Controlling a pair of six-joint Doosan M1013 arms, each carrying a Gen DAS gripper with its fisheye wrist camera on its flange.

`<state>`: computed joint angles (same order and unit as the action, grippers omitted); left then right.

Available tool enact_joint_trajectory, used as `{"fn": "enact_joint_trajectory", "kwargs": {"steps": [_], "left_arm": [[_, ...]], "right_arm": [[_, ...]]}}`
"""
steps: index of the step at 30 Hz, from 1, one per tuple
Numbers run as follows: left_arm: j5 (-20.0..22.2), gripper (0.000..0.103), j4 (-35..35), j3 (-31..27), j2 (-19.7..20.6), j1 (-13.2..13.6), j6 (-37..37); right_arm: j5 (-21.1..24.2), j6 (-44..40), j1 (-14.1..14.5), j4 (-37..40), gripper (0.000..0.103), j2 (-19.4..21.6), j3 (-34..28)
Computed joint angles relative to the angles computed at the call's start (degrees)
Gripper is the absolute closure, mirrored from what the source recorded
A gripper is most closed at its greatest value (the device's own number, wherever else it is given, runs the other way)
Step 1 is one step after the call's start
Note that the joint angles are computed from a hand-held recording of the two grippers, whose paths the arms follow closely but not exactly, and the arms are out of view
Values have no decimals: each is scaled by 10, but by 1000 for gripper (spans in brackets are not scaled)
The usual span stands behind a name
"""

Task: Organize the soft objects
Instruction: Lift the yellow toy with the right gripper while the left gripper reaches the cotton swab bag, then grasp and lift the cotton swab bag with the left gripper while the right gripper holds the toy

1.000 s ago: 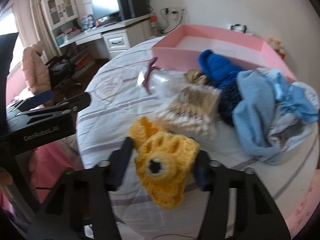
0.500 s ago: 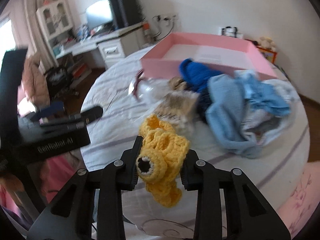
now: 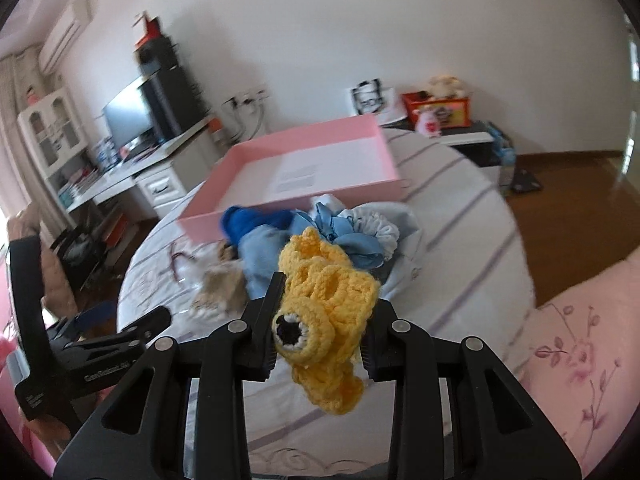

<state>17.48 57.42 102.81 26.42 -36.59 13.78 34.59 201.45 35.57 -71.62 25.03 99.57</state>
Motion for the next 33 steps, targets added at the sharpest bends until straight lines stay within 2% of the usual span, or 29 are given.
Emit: {"fn": "enact_joint_trajectory", "kwargs": {"steps": [8,11,14,17,21,22,25,29,33], "left_arm": [[10,0,-118,-40,22,-10,126],[22,0,-164,-60,36,-13,179],[52,0,-171,-81,53,-18,185],[53,2,-202,-93,63,-17,218],[50,24,-250,-102,71,-16,270],[49,25,-261,-105,74,-14,284],[52,30,-230,-104,74,-15,265],[34,41,-306,-99,68,-9,332],[28,45,-299,-93,61,-9,331]], "right_arm": [[20,44,-9,-22,73,-12,23],[8,63,-13,-35,73,-17,32],[-2,82,-17,-47,73,-22,40],[-3,90,-17,-54,73,-24,45],[-6,88,-19,-49,73,-22,45],[-6,87,-19,-47,73,-21,44],[-4,83,-18,-44,73,-20,41],[-3,80,-18,-43,73,-18,39],[-1,78,-18,-42,73,-18,39]]}}
